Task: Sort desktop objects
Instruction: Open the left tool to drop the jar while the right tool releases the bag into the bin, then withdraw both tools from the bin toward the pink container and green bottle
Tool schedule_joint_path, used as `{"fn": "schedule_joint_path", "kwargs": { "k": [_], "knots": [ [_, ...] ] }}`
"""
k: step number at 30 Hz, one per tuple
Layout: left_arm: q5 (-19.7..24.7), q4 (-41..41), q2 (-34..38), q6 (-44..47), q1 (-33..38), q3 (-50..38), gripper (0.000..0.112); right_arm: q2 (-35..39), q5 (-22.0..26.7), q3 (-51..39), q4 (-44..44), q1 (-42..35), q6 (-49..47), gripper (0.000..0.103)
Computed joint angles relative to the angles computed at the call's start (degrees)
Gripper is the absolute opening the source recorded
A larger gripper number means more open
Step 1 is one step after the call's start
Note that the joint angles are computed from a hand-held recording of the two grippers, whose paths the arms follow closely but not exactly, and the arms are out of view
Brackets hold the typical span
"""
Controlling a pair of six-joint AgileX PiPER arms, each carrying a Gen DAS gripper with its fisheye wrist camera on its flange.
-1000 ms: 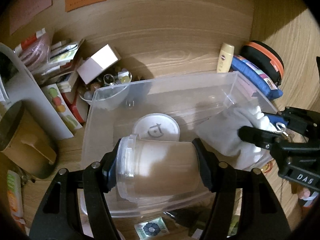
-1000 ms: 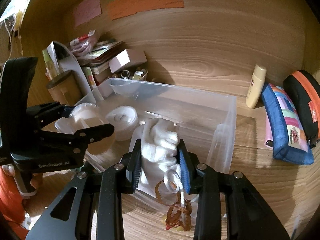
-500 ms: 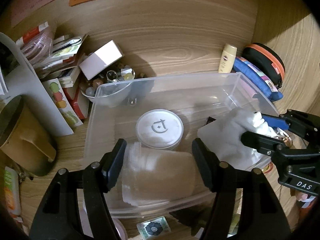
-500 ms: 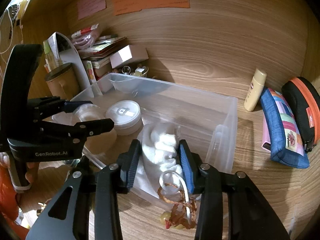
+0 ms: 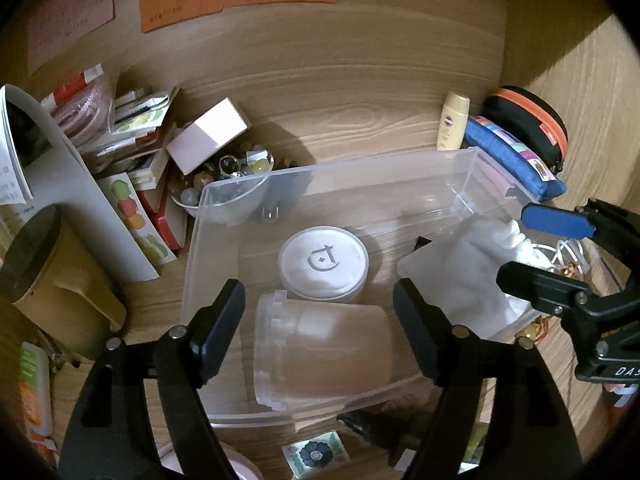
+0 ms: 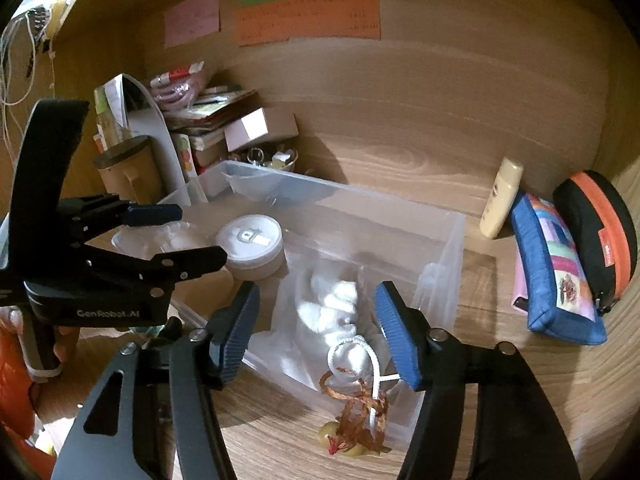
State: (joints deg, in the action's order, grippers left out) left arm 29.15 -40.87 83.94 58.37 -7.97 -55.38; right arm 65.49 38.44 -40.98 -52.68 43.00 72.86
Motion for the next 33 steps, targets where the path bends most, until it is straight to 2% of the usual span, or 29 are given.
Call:
{"fn": "schedule_joint_path", "kwargs": {
  "k": [3,6,9,16,19,23,27,33],
  "knots": [
    [0.15,-2.52,-1.01,2.97,0.33,0.86,0.086,-0.10,0.50,0.42,-1.41,0.15,1.51,0.066],
    [-1.69,-3.40,-2.58,4.35,-0.17,2.25,0.089,-0.58,0.33,1.00,-2.24,0.10,2.38,0.070],
    [-1.94,-2.86,-3.58,2.94,0.16,2.51,0.090,-0.74,1.17,1.21,-3.81,0.71,4.13,0.075],
    [-1.82,-2.67,-6.49,1.14,1.72,3.51,0.096,-2.60,1.11,1.98,-4.51,1.32,4.85,0.076],
    [-1.50,-2.01,-8.09,0.28,2.15,4.26,0.098,-3.33,1.61,1.98,-4.37,1.86,4.80,0.081],
    [-2.13,-2.06,-10.42,0.63,2.87,5.76,0.098,-4.52,4.22,1.72,-5.41,4.42,6.45,0.085],
    [-0.27,-4.56,-12.80,4.01,5.51,6.88,0.100,-5.07,9.15,1.23,-6.98,8.77,9.19,0.092],
    [1.91,-9.00,-16.28,10.26,10.15,9.09,0.100,-5.91,15.44,0.74,-8.08,14.92,12.62,0.092]
  ]
}}
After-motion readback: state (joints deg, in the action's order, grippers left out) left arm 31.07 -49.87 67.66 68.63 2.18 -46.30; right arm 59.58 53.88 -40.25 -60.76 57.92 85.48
